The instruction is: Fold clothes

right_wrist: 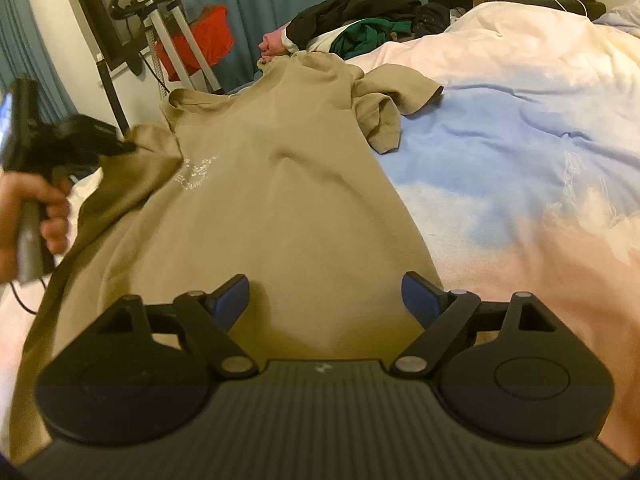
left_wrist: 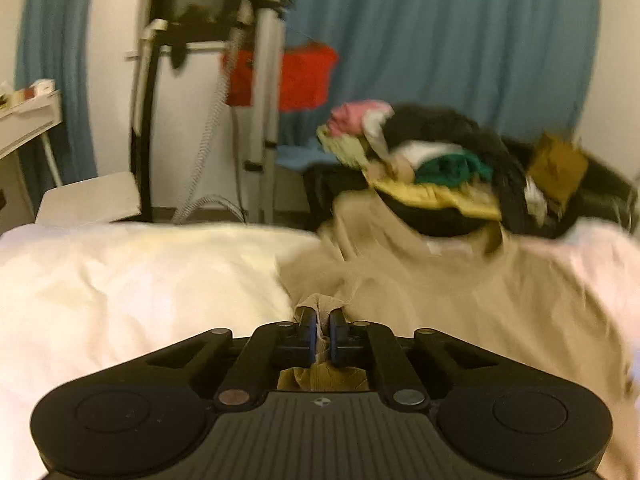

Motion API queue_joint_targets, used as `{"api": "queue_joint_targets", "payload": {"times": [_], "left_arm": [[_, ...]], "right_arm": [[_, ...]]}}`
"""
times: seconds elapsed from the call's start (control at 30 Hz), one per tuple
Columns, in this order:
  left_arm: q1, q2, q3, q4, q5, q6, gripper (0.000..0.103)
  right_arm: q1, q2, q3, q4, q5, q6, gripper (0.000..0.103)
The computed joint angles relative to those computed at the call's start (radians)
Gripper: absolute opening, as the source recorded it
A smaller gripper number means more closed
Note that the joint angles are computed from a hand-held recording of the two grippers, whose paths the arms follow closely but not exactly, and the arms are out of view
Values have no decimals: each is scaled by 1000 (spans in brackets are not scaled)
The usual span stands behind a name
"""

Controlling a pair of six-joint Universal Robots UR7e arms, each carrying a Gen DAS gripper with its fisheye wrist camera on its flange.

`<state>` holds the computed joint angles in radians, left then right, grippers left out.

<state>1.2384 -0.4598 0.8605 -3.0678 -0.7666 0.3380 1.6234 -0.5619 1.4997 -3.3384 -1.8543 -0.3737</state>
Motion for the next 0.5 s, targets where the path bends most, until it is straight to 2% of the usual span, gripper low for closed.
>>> {"api": "queue_joint_targets", "payload": {"times": [0.1,0.2,0.27,0.37,0.43,0.5], "left_arm": [[2,-15,-57,-59,73,79,6],[16,23,-215,-70,207,174,6],[32,42,-294,-41,277,187,6],[57,-19,-214,-59,305,83,11],[67,-99,-78,-76,300,-40,20],[76,-181,58,-68,279,-171,41]], "right_arm": [[-3,4,-6,-9,8,-13,84],[-8,9,-22,-21,18,1,83],[-12,12,-28,-25,25,6,83],[-9,21,-37,-23,16,-11,85],[-5,26,-41,-22,13,-22,85],[-3,30,-43,-23,13,-29,85]]}}
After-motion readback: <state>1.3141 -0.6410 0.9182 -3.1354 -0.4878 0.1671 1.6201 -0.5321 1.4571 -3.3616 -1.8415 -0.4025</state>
